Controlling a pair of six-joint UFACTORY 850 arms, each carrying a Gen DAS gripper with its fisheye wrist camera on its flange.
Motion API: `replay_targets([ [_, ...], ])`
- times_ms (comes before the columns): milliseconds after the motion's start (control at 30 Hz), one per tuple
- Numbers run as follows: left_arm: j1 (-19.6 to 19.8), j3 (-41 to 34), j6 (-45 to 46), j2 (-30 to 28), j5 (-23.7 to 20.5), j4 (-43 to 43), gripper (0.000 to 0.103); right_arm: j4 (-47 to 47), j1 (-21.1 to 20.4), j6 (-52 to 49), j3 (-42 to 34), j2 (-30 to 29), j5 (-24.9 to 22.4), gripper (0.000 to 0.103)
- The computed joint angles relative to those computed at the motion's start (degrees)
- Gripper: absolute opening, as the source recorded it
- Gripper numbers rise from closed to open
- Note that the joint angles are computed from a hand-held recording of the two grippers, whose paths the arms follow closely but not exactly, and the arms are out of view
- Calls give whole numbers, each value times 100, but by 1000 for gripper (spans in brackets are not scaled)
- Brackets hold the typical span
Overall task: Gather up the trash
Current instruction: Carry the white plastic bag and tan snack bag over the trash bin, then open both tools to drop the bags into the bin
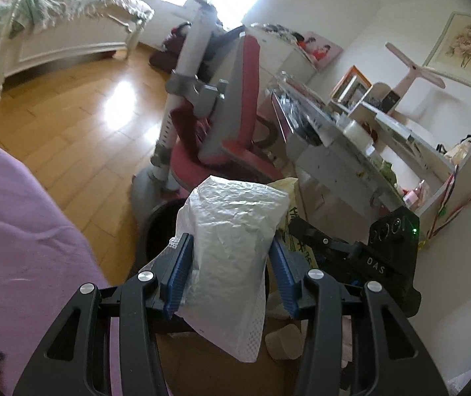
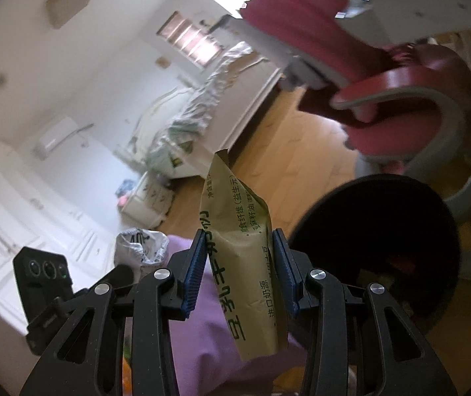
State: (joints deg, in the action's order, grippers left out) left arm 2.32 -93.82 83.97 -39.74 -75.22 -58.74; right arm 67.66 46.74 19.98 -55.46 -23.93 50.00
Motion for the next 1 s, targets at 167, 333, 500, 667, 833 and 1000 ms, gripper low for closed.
replay_targets([
  [167, -211, 167, -66, -10, 155, 136, 46, 143, 15, 283, 220, 9, 28, 40],
  [333, -401, 329, -151, 13, 303, 297, 46, 200, 33, 538, 425, 31, 114, 40],
  [500, -619, 444, -118, 20, 607, 510, 46, 146, -9, 821, 495, -62, 37, 40],
  [667, -774, 461, -215, -50, 757, 644, 46, 10, -85, 1162, 598, -170, -41, 40],
  [833, -853, 460, -327, -117, 898, 781, 46, -171, -160, 1532, 657, -301, -99, 40],
  [1000, -895, 437, -414, -195, 998, 844, 47, -318, -237, 1691, 642, -385, -145, 40],
])
